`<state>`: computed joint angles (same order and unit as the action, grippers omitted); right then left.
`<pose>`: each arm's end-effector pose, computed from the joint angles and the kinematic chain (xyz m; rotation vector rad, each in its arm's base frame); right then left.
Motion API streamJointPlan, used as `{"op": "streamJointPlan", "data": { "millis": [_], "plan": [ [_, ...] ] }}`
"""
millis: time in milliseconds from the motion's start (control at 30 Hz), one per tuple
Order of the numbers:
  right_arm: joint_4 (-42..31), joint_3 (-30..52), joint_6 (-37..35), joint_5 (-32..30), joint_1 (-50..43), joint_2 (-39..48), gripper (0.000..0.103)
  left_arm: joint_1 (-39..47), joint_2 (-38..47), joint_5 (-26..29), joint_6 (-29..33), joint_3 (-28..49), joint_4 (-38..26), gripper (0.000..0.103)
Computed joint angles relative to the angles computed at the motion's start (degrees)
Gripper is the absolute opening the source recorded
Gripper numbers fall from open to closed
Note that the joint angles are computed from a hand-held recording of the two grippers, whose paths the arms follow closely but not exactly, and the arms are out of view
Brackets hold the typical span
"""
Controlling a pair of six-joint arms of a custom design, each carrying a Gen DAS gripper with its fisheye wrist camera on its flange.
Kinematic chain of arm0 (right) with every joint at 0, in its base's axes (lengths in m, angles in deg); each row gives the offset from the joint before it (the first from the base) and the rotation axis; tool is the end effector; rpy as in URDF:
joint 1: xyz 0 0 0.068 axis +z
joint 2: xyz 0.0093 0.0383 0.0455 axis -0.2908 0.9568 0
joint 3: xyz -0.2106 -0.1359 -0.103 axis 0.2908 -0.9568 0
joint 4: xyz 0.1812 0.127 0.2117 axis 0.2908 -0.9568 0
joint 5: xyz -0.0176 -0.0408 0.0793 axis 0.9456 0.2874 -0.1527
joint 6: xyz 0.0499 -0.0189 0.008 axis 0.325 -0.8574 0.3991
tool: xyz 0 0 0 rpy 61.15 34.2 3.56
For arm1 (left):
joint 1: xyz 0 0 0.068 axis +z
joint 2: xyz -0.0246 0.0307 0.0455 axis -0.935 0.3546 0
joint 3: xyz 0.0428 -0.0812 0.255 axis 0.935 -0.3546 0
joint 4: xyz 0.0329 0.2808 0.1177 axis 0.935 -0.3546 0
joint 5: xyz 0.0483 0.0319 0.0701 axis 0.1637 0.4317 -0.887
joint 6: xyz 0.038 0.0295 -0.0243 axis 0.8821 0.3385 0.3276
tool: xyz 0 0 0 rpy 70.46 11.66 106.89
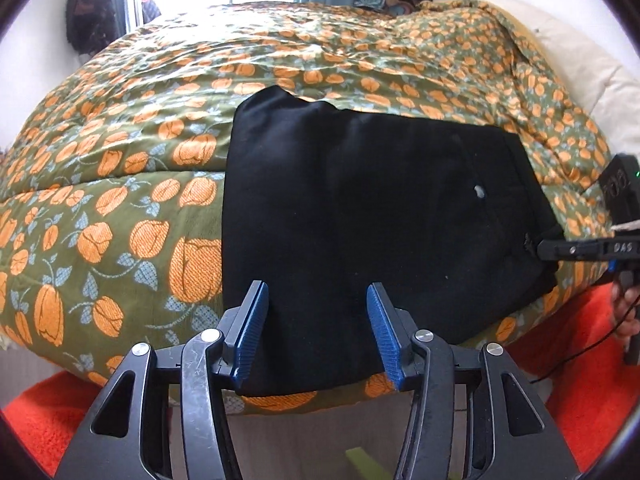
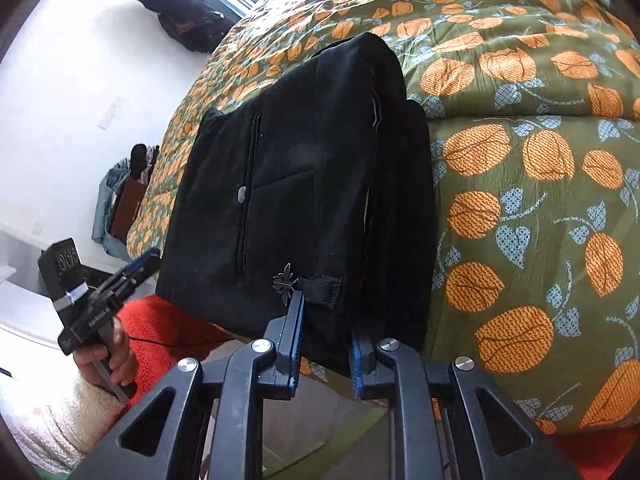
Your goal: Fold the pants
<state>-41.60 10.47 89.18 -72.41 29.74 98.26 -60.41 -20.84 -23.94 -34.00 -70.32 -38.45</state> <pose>0.1656 0.1810 0.0833 0.2756 2.6371 0.9027 0.1927 0.0171 0.1050 0.4465 2.5005 -0.2624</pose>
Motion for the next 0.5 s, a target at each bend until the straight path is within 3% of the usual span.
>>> {"op": "streamJointPlan", "data": {
  "millis": [67,133,200,367,500],
  "plan": [
    [-6.93,2.85,-1.92,0.22,-0.56,-1.62,0.031,-1.32,-1.86,-1.83,0.05,-1.24,0.59,0.052],
    [-19.61,7.81,-6.14,7.0,1.42,-5.18,0.033,-1.56,-2.93,-2.37,0.14,-1.67,0.2,0.052],
    [-27.09,12.34,-9.62,14.11,3.4,-7.49,0.033,-1.73,-2.82,-2.79,-0.26,-1.8,0.59,0.052],
    [-25.76,18.68,-14.7,23.55,6.12,-7.07,0.033,-3.05,-3.01,-4.74,-1.08,-1.92,0.94,0.052],
    [-18.3,20.81,-13.94,24.84,7.52,3.02,0.033,-4.34,-3.08,-6.17,-1.85,-2.31,1.76,0.052]
  ]
}}
